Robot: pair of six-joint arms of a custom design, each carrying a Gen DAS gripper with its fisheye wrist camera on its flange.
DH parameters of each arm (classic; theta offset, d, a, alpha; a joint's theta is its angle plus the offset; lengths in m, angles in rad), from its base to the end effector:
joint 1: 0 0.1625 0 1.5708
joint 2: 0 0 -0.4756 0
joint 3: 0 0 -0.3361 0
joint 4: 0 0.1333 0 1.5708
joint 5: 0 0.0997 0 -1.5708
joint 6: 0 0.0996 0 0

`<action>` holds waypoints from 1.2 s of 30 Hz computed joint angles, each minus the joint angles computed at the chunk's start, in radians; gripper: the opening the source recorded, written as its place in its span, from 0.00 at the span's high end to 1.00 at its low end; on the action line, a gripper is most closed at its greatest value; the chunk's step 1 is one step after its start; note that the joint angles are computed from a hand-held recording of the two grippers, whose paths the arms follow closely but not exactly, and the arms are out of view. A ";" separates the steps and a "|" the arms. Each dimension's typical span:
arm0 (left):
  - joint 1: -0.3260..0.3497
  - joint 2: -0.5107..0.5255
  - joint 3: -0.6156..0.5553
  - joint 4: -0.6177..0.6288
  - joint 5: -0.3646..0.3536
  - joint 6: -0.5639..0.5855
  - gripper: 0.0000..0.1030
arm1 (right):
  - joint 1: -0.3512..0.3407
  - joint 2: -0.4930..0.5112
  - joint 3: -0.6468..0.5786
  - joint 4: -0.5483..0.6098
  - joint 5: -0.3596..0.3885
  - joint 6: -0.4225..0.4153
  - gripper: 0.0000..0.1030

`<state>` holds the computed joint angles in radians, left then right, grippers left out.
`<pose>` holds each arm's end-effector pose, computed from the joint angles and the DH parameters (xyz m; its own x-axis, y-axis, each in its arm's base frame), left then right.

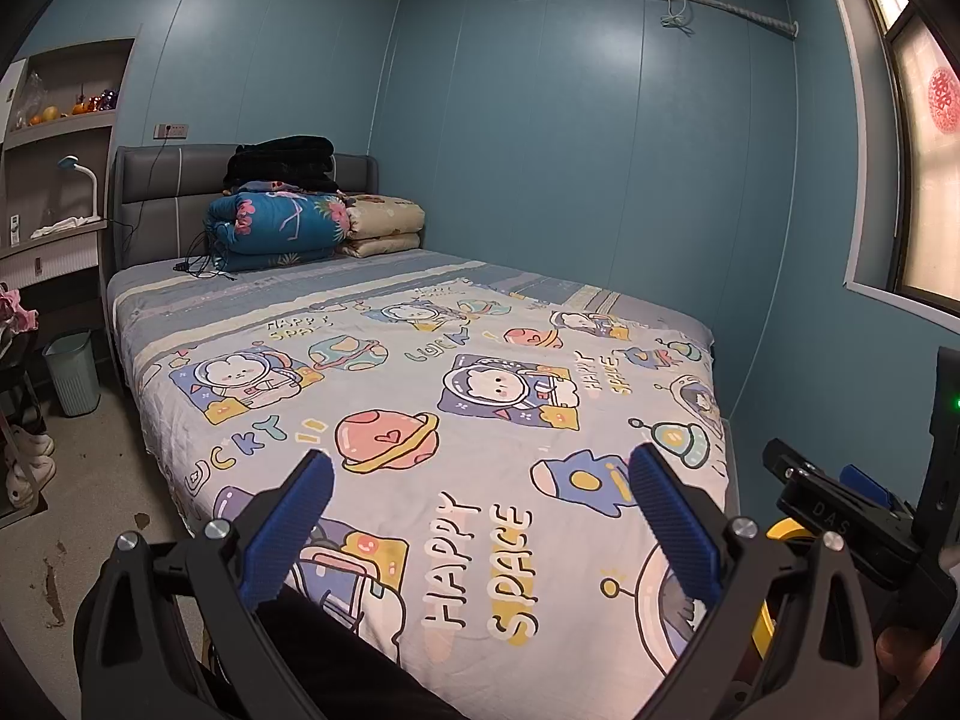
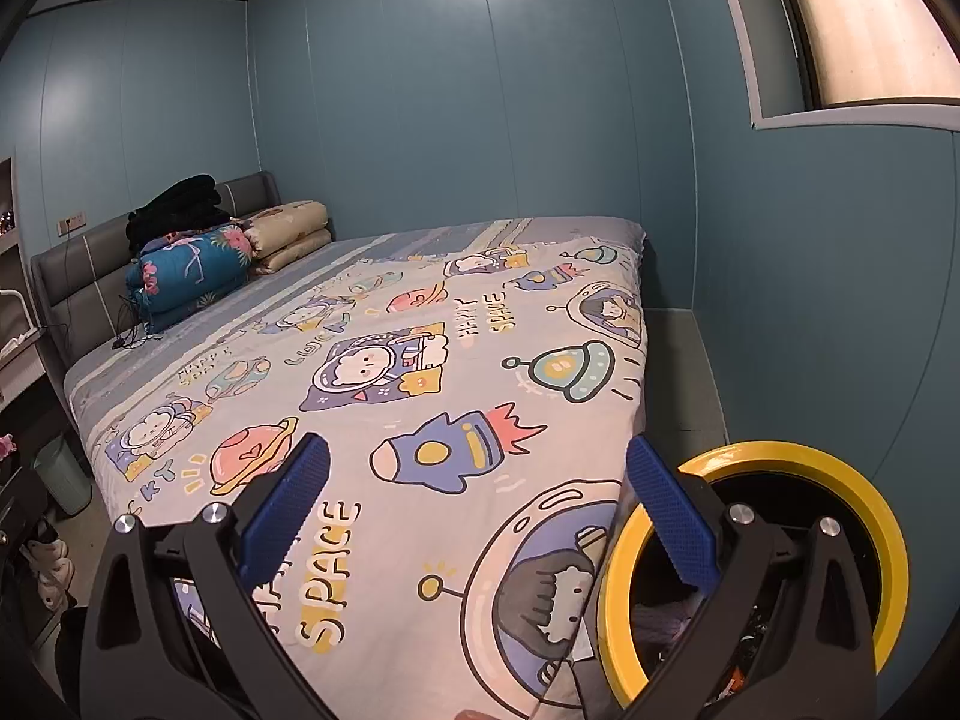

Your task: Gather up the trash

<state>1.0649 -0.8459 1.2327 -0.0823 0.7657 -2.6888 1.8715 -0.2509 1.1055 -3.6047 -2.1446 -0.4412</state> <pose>-0.1417 -0.6790 0.2759 -0.7813 -0.1242 -0.6117 0.5417 0.3521 -0.7633 0.3117 -0.7375 0.0873 -0.8115 0.0528 0.5820 -0.5082 0.4280 -0.7474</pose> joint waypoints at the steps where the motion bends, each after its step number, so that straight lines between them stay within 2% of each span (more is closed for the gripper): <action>1: 0.000 0.000 0.002 -0.001 0.000 -0.001 0.08 | 0.000 0.000 0.000 0.002 0.000 0.002 0.08; 36: 0.005 0.012 -0.014 0.040 0.008 -0.025 0.08 | -0.006 -0.002 0.005 0.041 -0.009 0.036 0.08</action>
